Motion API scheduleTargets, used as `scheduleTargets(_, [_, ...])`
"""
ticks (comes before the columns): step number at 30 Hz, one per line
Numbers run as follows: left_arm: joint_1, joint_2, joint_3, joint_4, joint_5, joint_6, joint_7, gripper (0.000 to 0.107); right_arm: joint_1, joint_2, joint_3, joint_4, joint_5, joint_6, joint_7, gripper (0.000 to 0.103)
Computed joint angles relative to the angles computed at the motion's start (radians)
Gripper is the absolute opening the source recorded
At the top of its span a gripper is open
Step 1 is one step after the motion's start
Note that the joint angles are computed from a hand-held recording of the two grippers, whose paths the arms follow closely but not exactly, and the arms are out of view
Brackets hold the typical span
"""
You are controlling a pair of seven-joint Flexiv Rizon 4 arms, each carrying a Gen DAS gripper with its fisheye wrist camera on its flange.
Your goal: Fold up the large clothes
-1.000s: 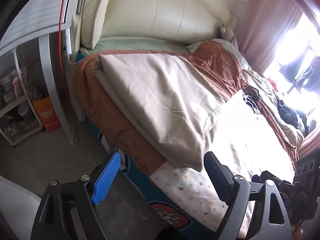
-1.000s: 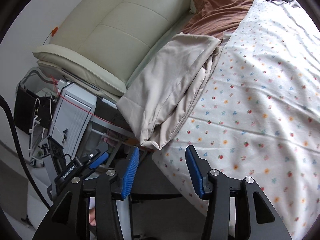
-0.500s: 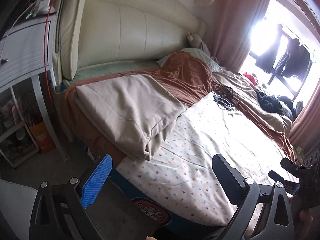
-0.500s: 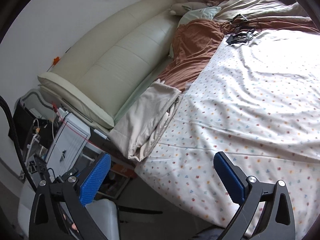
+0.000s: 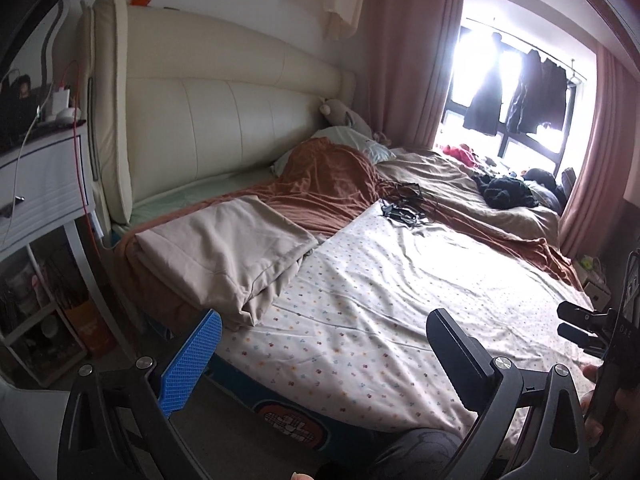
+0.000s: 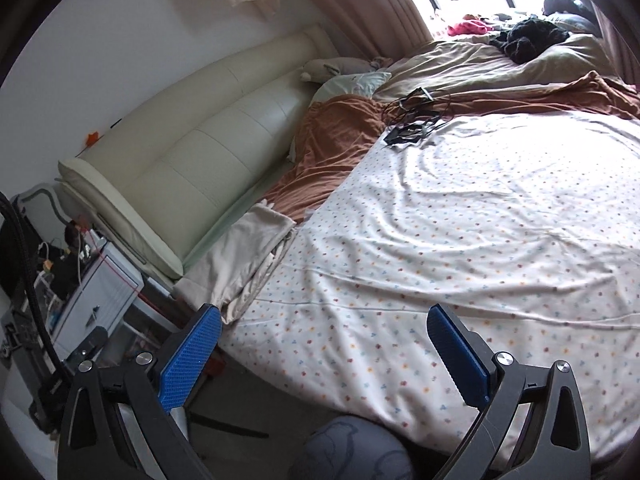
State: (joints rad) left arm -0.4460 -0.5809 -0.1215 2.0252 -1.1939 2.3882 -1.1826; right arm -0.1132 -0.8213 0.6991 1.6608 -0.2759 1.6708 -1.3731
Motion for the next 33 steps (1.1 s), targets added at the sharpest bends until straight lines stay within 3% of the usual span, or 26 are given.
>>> scheduleTargets(3, [-0.035, 0.0, -0.007, 0.002, -0.021, 0.042, 0.032, 0.102, -0.018, 0.047, -0.021, 0.074, 0.005, 0.058, 0.0, 0.103])
scheduleTargets(9, [-0.077, 0.008, -0.035, 0.033, -0.014, 0.12, 0.035, 0.102, 0.027, 0.164, -0.151, 0.242, -0.007, 0.22, 0.036, 0.103])
scheduleTargets(20, [-0.133, 0.01, -0.059, 0.117, 0.041, 0.204, -0.028, 0.102, 0.267, 0.327, -0.449, 0.499, 0.09, 0.485, 0.008, 0.103])
scheduleTargets(28, [-0.163, -0.009, -0.066, 0.167, 0.067, 0.247, -0.105, 0.102, 0.373, 0.357, -0.564, 0.618, 0.125, 0.587, -0.006, 0.103])
scheduleTargets(33, [-0.181, -0.023, -0.068, 0.159, 0.05, 0.258, -0.071, 0.102, 0.368, 0.353, -0.573, 0.641, 0.119, 0.602, 0.015, 0.103])
